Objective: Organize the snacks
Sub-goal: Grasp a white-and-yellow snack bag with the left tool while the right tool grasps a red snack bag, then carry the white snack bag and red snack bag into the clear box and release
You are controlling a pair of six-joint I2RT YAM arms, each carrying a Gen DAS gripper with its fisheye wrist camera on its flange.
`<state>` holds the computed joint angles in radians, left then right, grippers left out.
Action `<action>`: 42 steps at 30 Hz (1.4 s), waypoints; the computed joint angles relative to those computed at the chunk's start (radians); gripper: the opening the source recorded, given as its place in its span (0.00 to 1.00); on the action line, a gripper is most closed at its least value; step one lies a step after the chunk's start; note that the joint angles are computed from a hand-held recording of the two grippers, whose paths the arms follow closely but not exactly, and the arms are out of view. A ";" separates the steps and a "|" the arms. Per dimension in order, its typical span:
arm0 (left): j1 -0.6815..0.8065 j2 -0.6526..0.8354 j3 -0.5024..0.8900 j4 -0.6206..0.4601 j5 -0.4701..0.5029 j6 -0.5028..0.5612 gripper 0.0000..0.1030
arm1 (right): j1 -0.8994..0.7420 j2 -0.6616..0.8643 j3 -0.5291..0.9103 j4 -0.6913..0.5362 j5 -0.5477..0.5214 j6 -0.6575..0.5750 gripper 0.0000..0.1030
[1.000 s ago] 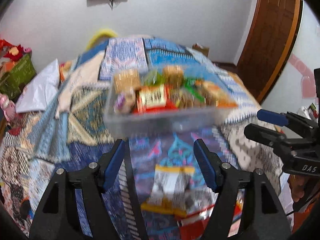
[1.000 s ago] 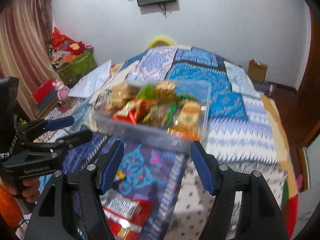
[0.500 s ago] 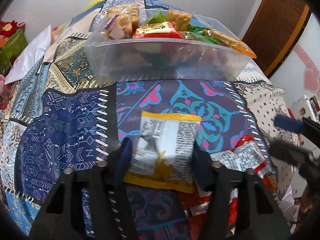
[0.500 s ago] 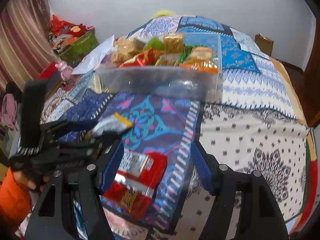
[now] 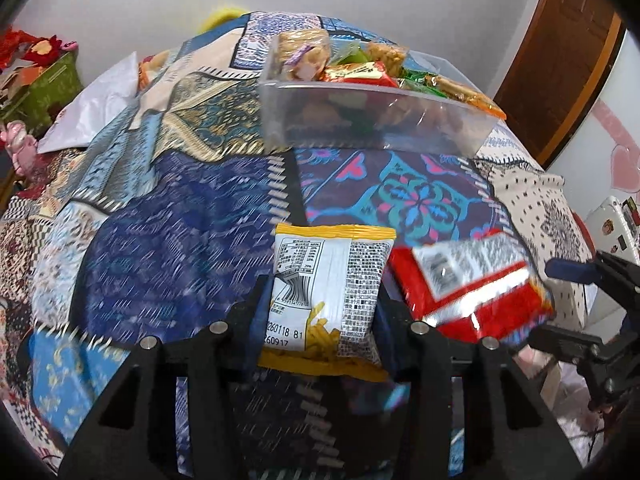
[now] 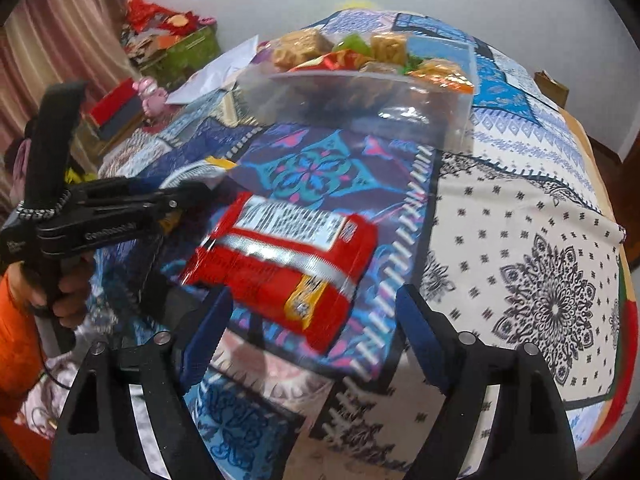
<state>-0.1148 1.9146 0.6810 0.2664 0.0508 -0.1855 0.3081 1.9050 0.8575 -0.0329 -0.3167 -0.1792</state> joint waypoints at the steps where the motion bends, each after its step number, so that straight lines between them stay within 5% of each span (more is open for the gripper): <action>1: 0.002 -0.007 -0.013 0.005 0.001 0.000 0.45 | 0.008 0.006 0.004 -0.002 0.008 -0.003 0.79; 21: 0.045 0.041 -0.018 0.041 0.049 0.002 0.45 | 0.128 0.284 0.407 -0.173 0.132 -0.073 0.81; 38: 0.081 0.170 0.158 0.001 0.073 0.010 0.45 | 0.149 0.540 0.822 -0.350 0.050 -0.136 0.86; 42: 0.097 0.167 0.157 0.006 0.077 -0.003 0.45 | 0.132 0.535 0.798 -0.305 -0.004 -0.114 0.65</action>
